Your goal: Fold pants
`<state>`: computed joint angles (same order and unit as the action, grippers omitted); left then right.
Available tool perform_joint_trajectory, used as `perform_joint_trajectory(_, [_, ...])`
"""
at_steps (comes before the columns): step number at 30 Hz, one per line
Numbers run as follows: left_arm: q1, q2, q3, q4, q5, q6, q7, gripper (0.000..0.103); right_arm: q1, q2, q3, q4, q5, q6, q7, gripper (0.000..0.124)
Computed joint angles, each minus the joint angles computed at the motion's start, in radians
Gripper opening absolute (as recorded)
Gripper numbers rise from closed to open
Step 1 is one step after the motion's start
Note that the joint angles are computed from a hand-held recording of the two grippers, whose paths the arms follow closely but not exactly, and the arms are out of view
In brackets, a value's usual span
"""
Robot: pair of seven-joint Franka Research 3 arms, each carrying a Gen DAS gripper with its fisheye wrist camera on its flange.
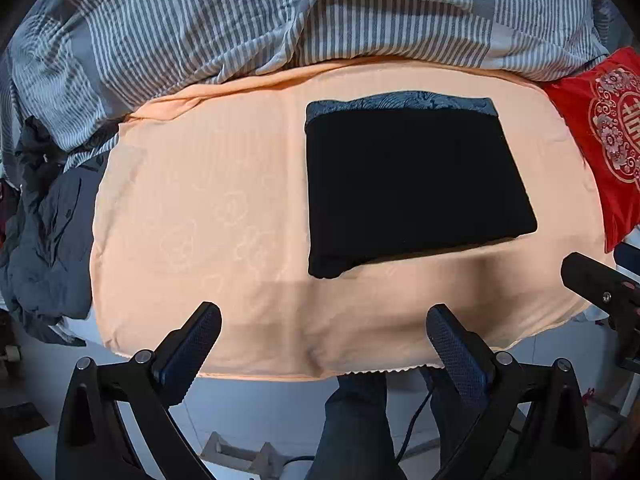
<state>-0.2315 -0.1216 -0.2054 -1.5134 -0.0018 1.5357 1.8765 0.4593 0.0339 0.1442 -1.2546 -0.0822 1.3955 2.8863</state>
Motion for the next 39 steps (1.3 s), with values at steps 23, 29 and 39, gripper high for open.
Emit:
perform_joint_trajectory(23, [-0.008, 0.001, -0.004, 0.022, -0.027, 0.004, -0.022, 0.103, 0.023, 0.042, -0.012, 0.095, -0.038, -0.067, -0.015, 0.103])
perform_joint_trajectory(29, [-0.009, 0.004, -0.005, 0.026, -0.026, 0.003, -0.023, 0.103, 0.024, 0.041, -0.012, 0.094, -0.038, -0.067, -0.012, 0.103])
perform_joint_trajectory(39, [-0.01, 0.01, -0.006, 0.034, -0.031, -0.007, -0.031, 0.103, 0.019, 0.042, -0.013, 0.094, -0.034, -0.069, -0.039, 0.103])
